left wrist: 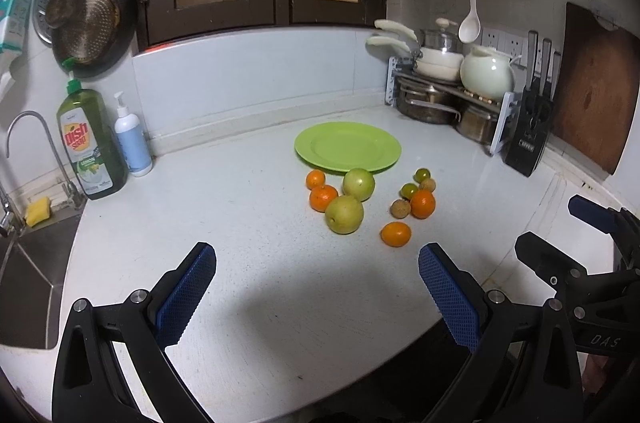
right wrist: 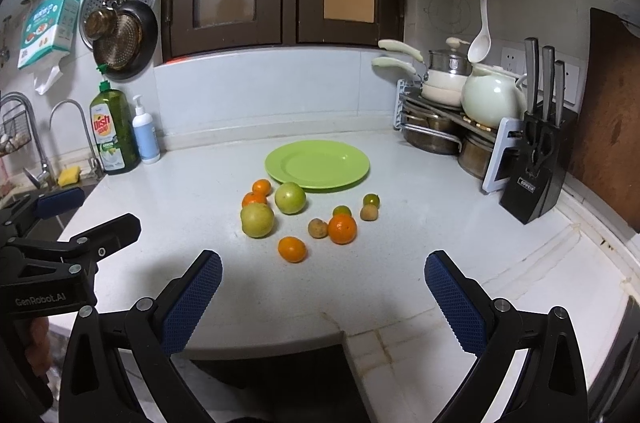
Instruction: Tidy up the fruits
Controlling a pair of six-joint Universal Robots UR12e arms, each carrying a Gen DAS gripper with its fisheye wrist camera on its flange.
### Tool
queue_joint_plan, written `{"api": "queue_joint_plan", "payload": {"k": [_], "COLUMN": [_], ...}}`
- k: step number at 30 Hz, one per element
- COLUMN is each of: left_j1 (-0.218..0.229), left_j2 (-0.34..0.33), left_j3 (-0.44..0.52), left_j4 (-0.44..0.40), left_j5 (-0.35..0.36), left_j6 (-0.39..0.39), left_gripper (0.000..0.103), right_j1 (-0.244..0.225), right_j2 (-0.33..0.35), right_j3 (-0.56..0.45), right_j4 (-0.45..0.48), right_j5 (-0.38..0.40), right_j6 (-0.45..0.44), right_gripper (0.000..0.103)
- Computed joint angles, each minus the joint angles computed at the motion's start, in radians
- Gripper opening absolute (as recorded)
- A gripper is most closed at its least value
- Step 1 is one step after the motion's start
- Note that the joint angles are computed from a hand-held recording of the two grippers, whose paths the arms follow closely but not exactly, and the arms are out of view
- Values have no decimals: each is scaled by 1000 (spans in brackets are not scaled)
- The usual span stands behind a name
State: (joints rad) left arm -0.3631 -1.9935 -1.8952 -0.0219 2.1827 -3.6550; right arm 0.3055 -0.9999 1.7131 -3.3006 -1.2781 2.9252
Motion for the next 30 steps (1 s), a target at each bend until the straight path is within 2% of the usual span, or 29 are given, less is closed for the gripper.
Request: {"api": "queue_joint_plan", "payload": {"k": [6, 11, 14, 20, 24, 30], "left_j1": [39, 83, 112, 161, 191, 226], "left_j2": [-21, -41, -58, -97, -121, -145], "left_j3": [9, 22, 33, 66, 88, 108], "left_j4": [33, 55, 71, 82, 59, 27], "left_j5": [-51, -142, -211, -348, -446, -565], "left_j6": [85, 168, 221, 349, 390, 408], "left_gripper": [102, 91, 83, 74, 69, 66], "right_j1": [20, 38, 46, 62, 67, 74], "right_j2": [35, 70, 94, 137, 163, 192], "right_j3": [-56, -113, -153, -221, -262, -307], "right_j4": [76, 136, 194, 280, 344, 423], "right_j5": [-35, -60, -66, -95, -98, -95], "right_j6": [22, 56, 74, 100, 123, 139], "right_gripper": [102, 101, 96, 85, 76, 64]}}
